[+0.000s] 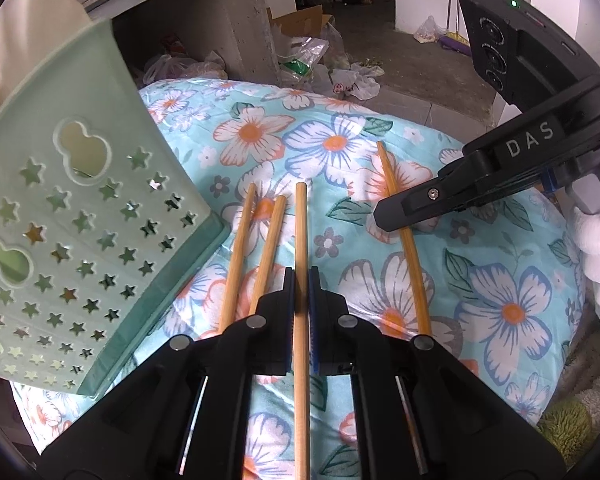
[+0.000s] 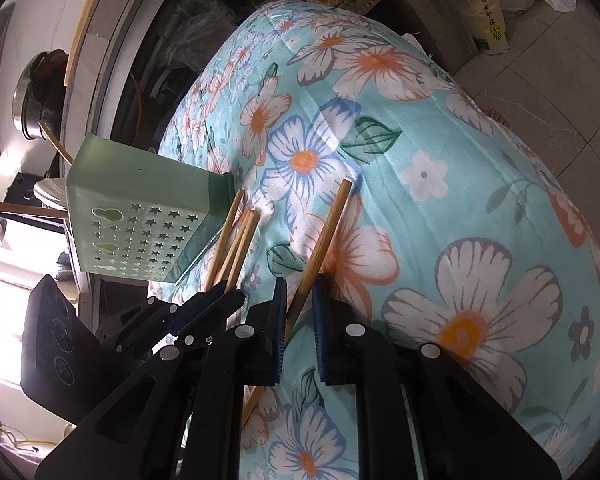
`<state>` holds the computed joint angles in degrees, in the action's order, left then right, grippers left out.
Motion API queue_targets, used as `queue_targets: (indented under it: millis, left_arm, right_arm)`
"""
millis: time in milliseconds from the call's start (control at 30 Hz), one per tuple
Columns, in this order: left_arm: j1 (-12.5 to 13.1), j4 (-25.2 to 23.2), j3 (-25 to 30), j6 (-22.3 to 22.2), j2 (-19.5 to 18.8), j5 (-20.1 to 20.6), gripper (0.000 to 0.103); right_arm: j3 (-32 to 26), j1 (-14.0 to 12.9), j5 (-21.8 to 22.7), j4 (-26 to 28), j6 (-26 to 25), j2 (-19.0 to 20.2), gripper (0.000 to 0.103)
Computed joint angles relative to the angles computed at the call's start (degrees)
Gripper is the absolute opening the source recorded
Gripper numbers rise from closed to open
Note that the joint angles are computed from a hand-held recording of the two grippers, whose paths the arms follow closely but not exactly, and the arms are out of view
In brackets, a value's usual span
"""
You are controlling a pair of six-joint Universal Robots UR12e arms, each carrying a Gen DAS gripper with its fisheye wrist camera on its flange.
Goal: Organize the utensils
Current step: 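Lift both chopsticks upright with both grippers above the quilt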
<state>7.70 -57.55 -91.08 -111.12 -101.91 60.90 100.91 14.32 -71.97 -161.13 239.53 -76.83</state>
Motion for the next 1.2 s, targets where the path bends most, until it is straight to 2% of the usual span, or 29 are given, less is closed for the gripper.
queue_targets:
  millis: [233,733,833,933,1100,1200]
  left_arm:
    - [1.3,1.2,-0.1,-2.9,1.4,-3.4,0.006]
    - [6.0,2.5,0.9,-11.1,4.8,-15.9,0.006]
    - [7.4,4.4,1.1,-14.5,5.4,-18.9,0.006]
    - [9.3,7.8,1.7,-20.0,5.7,-22.8,0.006]
    - [12.4,14.2,3.0,-29.8,5.4,-29.7,0.006]
    - [13.4,17.0,4.3,-33.9,4.6,-32.1,0.006]
  right_arm:
    - [0.3,0.4,-2.7,-2.8,-0.3,-1.3,0.010]
    - [-1.8,3.6,-14.4,-2.8,-9.7,-4.4,0.007]
    - [-2.3,4.3,-17.4,-3.0,-12.0,-4.9,0.006]
    - [-2.9,4.8,-19.6,-3.4,-14.5,-5.4,0.006]
    - [-4.8,5.0,-21.3,-2.9,-18.1,-5.5,0.006]
    - [-5.8,5.0,-21.7,-2.6,-19.2,-5.4,0.006]
